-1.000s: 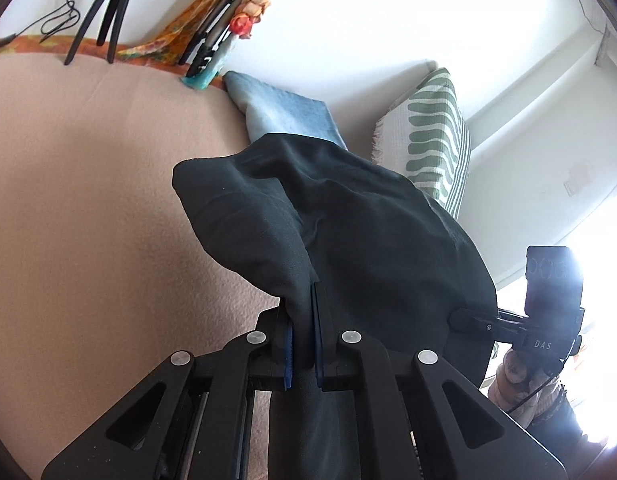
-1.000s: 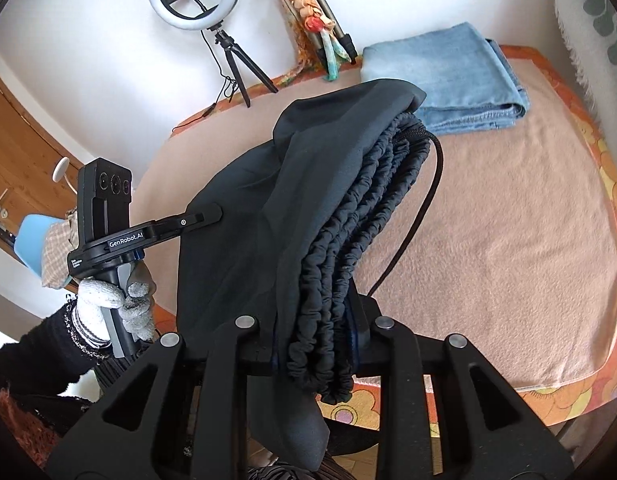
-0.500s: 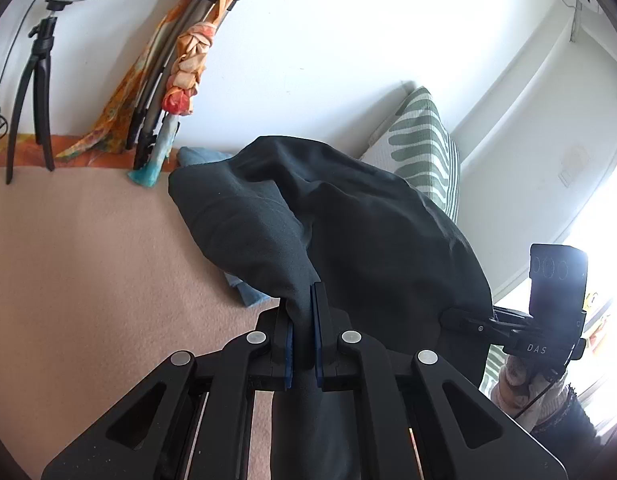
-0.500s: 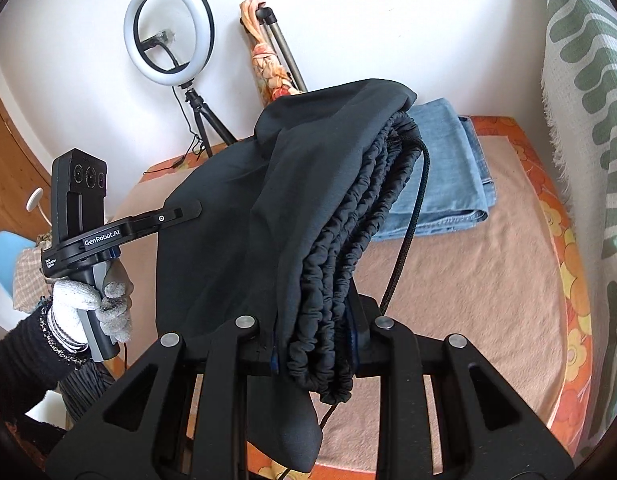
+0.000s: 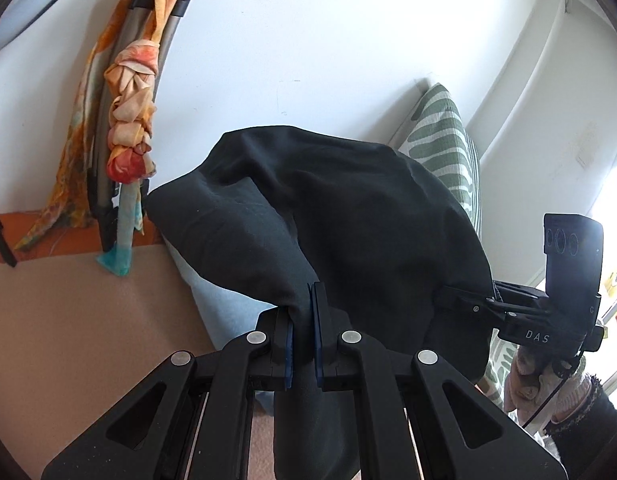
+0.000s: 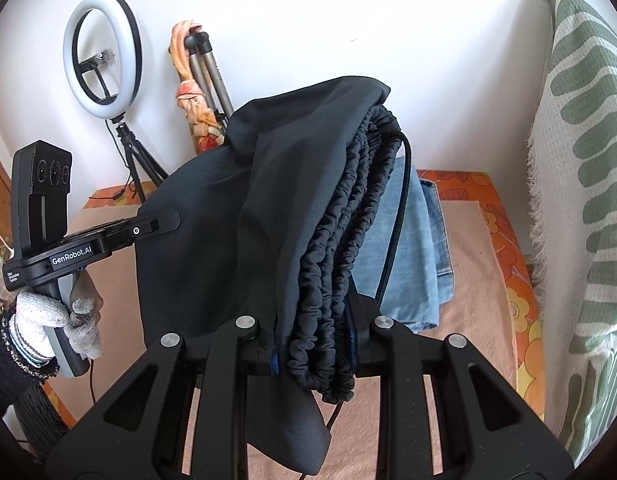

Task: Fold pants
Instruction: 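Lower the folded trousers onto the denim jeans with both grippers and release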

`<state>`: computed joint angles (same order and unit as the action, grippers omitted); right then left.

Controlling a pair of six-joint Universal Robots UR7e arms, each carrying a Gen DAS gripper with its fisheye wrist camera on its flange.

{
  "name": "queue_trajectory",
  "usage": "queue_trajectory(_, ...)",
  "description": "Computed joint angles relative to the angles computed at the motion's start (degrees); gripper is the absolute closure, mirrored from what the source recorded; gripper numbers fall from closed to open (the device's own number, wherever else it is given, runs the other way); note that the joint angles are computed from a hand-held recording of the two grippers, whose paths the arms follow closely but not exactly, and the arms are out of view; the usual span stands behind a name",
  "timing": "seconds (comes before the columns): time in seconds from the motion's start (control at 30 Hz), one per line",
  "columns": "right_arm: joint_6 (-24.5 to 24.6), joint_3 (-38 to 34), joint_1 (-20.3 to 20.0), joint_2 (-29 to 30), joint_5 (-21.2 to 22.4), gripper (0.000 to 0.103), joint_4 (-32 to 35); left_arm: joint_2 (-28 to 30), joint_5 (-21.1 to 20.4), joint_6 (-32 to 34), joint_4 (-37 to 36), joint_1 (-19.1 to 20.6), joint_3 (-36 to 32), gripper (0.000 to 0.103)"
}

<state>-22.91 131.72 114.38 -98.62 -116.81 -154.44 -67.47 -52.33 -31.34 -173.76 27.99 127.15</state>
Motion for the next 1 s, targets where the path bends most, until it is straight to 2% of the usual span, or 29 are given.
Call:
queue_trajectory(0.3,-4.75,-5.05,-6.25,8.35,2.96,0.078,-4.51,6.2,-0.94,5.46,-1.62,5.87,-5.83,0.097)
queue_trajectory(0.47,-5.65,-6.79,-10.06,11.55,4.76,0.078,-4.71,7.88,-1.07,5.33,-1.12,8.11,-6.86,0.097)
queue_trajectory(0.67,-6.19,-8.19,-12.98,14.67,2.35,0.078,-5.63,7.35,-0.24,2.85,3.28,9.98,-6.57,0.097)
queue_trajectory(0.8,-5.23,-8.78,-13.68,15.69,0.93,0.078,-5.85,6.24,-0.88,0.58,7.8,10.08,-6.66,0.087)
queue_trajectory(0.87,-4.25,-9.26,-13.6,16.42,-0.88,0.073,-6.6,5.7,-1.55,-0.25,8.76,9.85,-6.36,0.084)
queue_trajectory(0.93,-2.83,-9.73,-12.97,17.13,-4.15,0.062,-8.52,5.2,-1.02,-0.86,10.57,9.18,-6.2,0.077)
queue_trajectory(1.0,-2.4,-9.68,-12.02,17.15,-7.18,0.059,-10.71,4.56,0.01,-1.33,12.45,8.33,-5.85,0.07)
